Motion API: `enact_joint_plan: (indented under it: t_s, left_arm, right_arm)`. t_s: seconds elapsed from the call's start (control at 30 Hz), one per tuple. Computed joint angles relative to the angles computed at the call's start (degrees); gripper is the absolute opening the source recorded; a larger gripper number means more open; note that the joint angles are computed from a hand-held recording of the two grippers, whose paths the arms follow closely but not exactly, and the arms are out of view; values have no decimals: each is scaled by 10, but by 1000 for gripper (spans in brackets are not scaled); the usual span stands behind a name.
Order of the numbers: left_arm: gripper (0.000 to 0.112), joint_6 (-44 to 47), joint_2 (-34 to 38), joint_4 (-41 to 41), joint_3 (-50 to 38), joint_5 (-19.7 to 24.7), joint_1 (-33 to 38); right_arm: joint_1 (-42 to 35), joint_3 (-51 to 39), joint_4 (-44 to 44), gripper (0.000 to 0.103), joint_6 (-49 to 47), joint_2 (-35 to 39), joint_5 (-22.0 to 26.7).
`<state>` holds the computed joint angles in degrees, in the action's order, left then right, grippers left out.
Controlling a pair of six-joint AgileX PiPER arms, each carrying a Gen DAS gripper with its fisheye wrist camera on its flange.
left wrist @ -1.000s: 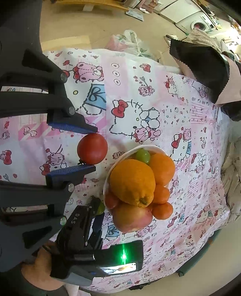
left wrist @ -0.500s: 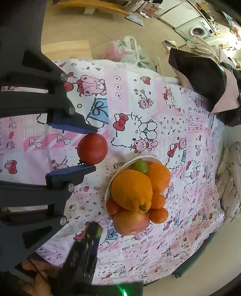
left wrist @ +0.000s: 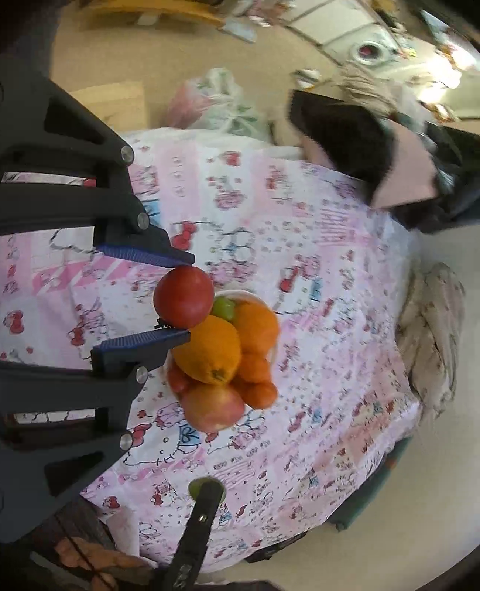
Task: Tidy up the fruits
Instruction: 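Lower the tomato and lime onto the plate and open both tools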
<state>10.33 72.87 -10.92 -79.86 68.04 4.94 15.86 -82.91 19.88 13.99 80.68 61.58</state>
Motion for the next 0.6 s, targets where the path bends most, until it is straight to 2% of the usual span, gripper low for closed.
enact_joint_plan:
  t_s: [0.37, 0.6]
  left_arm:
    - [29, 14, 84, 18, -93, -4, -28]
    - [30, 18, 129, -19, -83, -17, -28]
  right_arm:
    - [14, -134, -12, 34, -37, 134, 14]
    - [15, -163, 5, 34, -53, 202, 12]
